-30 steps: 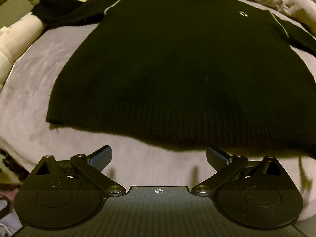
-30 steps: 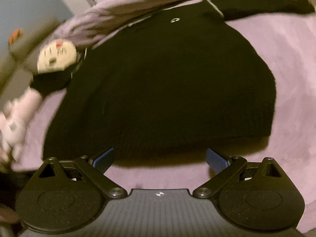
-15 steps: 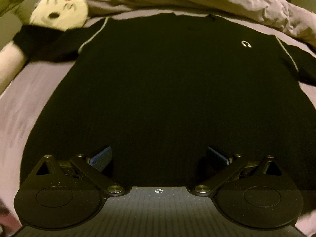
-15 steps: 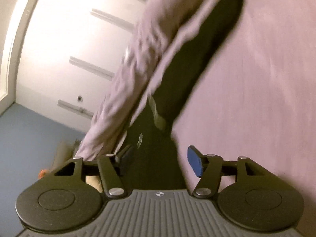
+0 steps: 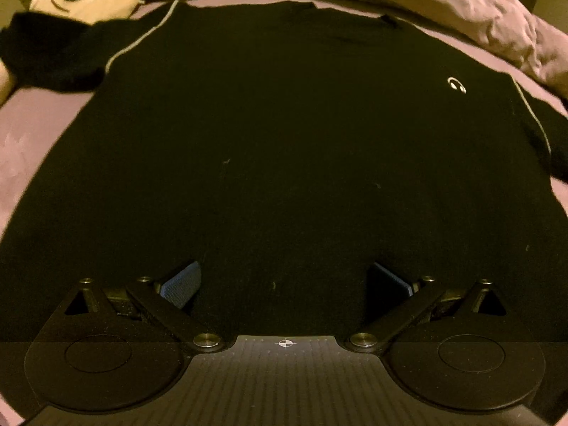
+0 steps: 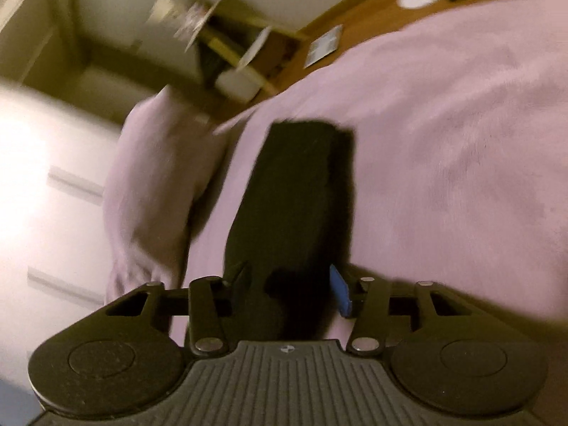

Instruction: Fold small clothes

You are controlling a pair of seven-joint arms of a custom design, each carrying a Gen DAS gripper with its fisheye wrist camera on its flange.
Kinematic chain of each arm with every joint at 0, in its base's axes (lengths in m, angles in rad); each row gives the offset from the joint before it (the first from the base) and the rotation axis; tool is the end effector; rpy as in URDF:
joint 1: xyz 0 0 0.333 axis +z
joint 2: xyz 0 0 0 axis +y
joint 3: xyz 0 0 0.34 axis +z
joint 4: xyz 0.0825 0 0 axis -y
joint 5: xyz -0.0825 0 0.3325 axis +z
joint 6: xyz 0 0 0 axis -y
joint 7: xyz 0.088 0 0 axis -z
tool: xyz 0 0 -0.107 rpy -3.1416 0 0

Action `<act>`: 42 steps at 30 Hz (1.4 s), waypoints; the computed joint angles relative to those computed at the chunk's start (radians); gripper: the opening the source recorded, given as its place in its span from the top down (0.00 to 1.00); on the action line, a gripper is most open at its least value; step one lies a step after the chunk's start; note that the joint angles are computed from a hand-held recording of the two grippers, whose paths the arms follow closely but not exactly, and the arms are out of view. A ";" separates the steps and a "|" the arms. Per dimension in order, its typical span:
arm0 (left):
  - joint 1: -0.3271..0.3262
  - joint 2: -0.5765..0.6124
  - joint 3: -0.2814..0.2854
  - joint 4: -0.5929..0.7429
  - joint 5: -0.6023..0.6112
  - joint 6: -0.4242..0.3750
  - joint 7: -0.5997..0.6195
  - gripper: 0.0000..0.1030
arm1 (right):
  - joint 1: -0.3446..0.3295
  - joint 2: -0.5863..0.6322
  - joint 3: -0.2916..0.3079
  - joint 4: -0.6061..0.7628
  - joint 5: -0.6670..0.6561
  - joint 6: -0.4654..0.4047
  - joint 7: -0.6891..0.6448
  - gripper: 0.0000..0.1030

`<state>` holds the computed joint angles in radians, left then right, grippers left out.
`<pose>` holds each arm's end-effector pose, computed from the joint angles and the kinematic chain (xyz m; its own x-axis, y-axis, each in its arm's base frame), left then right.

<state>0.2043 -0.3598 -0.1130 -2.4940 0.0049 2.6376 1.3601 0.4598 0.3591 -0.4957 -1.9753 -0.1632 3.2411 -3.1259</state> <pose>0.4105 0.0330 0.5202 0.2765 -0.9593 0.0575 -0.8357 -0.2696 -0.4786 0.6265 0.0347 0.4749 -0.5795 -0.2733 -0.7678 -0.0901 0.9578 -0.2730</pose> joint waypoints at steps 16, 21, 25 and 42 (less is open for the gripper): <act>0.057 -0.095 -0.052 -0.143 -0.028 0.187 0.027 0.00 | -0.538 -0.158 0.545 -0.022 -0.145 0.041 -0.286 0.91; 0.056 -0.126 -0.033 -0.119 -0.010 0.123 0.066 0.00 | -0.400 -0.171 0.415 0.051 -0.244 -0.102 -0.309 0.91; 0.159 -0.100 -0.077 -0.080 0.070 0.099 -0.032 0.00 | -0.230 -0.188 0.281 0.100 -0.482 -0.206 -0.208 0.91; 0.182 0.019 -0.007 0.003 0.261 0.057 -0.151 0.00 | -0.089 -0.061 0.490 0.342 -0.610 -0.355 -0.507 0.91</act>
